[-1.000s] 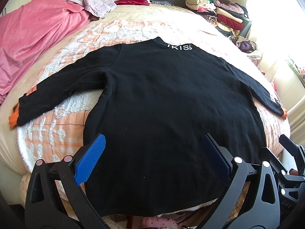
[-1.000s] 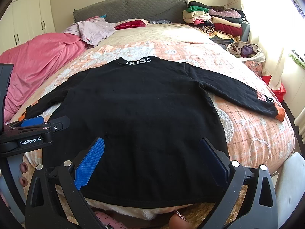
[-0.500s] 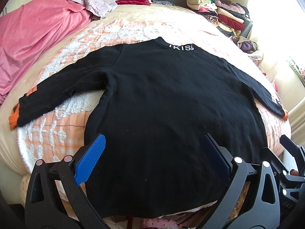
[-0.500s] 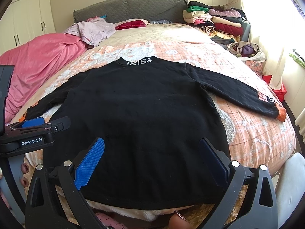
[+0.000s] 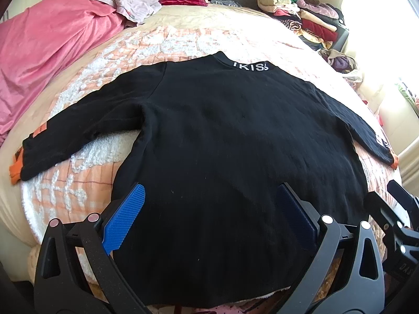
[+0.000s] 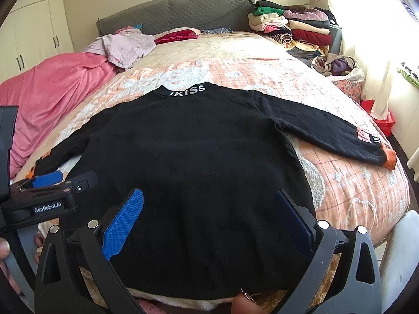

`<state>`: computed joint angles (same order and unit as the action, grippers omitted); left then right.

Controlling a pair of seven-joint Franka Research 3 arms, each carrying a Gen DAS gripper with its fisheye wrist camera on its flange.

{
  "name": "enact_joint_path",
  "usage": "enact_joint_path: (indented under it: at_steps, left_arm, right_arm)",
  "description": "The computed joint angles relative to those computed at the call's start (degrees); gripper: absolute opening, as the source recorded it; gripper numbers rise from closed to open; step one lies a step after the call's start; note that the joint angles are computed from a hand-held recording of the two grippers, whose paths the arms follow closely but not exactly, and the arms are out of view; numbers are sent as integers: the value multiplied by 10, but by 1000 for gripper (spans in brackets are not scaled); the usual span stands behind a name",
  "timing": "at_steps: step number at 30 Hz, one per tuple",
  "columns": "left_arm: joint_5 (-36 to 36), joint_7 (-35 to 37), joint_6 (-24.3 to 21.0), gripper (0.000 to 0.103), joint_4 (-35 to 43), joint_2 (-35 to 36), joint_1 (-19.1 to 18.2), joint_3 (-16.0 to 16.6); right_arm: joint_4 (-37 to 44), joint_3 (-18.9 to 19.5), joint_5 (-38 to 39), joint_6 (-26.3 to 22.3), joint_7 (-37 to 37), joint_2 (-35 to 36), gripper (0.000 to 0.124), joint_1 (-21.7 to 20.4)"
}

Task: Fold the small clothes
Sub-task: 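Move the right tool toward the sleeve cuff of the black sweatshirt, then grasp the orange cuff of the sleeve with the right gripper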

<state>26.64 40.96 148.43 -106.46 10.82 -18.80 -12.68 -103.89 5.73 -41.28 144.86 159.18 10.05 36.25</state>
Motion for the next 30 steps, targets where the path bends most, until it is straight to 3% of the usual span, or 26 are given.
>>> enact_joint_path:
  at_steps: [11, 30]
  left_arm:
    - [-15, 25, -22, 95, 58, 45, -3, 3]
    - [-55, 76, -69, 95, 206, 149, -11, 13]
  right_arm:
    - [20, -11, 28, -15, -19, 14, 99, -12]
    - [11, -47, 70, 18, 19, 26, 99, -52]
